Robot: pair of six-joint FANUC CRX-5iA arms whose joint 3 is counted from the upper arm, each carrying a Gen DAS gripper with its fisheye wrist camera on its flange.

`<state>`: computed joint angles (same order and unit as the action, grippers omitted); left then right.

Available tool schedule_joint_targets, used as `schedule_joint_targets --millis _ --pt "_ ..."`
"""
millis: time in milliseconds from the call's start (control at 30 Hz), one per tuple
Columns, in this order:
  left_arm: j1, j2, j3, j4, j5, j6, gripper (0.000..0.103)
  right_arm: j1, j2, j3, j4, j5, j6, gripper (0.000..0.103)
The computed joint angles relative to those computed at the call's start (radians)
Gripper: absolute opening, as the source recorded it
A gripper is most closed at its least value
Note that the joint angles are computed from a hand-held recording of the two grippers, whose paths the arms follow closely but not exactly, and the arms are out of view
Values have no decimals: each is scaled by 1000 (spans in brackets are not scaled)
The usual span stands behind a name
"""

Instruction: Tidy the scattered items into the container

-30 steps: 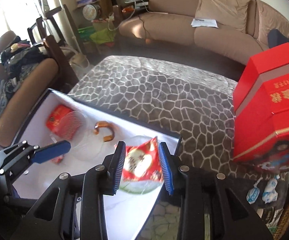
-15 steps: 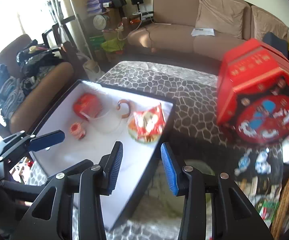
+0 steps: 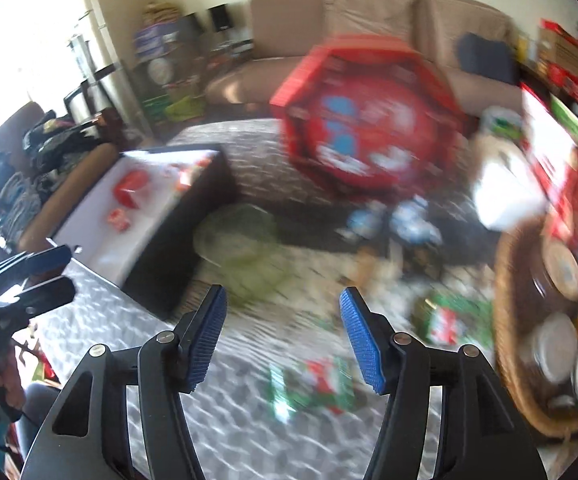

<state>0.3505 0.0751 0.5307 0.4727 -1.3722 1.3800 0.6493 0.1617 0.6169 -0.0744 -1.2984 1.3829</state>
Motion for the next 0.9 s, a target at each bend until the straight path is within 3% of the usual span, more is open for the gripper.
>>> schedule_joint_targets --millis 267,433,633,900 --pt "-158 16 -128 -51 121 43 80 -154 -106 -240 -120 78 -9 61" --pt "-198 54 -161 -65 120 57 80 -197 -94 -286 -139 90 12 61" --pt "-212 74 -187 -71 135 63 80 -252 -47 -243 -218 80 47 61" --pt "-214 93 -182 -92 141 48 80 -240 63 -101 -215 70 104 61"
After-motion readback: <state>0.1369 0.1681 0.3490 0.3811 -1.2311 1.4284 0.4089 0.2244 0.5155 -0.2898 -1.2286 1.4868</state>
